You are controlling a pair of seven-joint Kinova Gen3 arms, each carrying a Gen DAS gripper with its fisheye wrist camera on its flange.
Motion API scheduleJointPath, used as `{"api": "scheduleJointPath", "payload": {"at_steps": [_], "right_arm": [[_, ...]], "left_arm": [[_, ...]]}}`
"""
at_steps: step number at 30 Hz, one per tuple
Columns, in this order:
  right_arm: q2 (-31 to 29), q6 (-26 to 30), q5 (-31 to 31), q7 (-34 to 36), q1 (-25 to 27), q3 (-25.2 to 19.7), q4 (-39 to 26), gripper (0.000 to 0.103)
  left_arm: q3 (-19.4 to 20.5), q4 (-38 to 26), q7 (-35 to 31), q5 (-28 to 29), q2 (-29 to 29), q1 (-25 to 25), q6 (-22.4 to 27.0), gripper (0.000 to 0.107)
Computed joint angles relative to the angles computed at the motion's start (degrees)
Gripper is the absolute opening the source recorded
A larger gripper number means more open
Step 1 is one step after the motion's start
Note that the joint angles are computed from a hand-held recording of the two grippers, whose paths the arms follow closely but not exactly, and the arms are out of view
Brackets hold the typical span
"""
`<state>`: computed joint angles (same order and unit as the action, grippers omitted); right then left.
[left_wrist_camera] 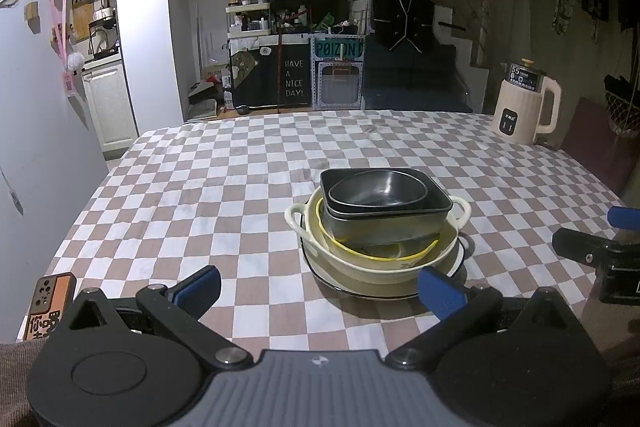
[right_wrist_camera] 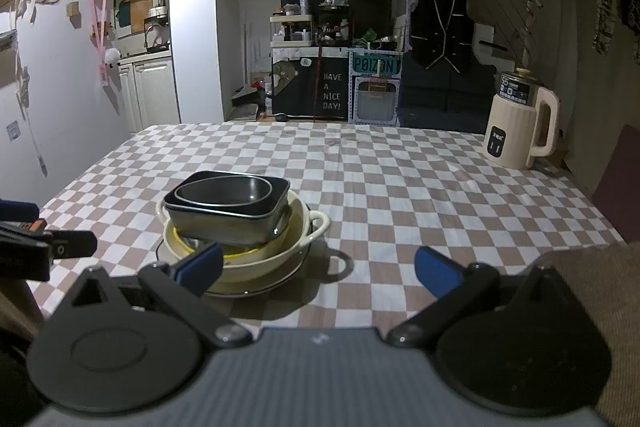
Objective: Organize plates and bowls
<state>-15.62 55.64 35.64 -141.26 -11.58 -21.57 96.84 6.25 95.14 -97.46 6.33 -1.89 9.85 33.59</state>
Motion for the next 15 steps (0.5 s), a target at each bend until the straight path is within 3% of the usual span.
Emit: {"api": "scheduleJointPath", "payload": {"at_steps": [15], "right_arm": [[0.2, 0.2, 0.0, 0.2, -0.1, 0.1, 0.0, 0.102]], "left_arm": [[0.1, -0.2, 0.7, -0.2, 0.1, 0.2, 0.0, 0.103]]}}
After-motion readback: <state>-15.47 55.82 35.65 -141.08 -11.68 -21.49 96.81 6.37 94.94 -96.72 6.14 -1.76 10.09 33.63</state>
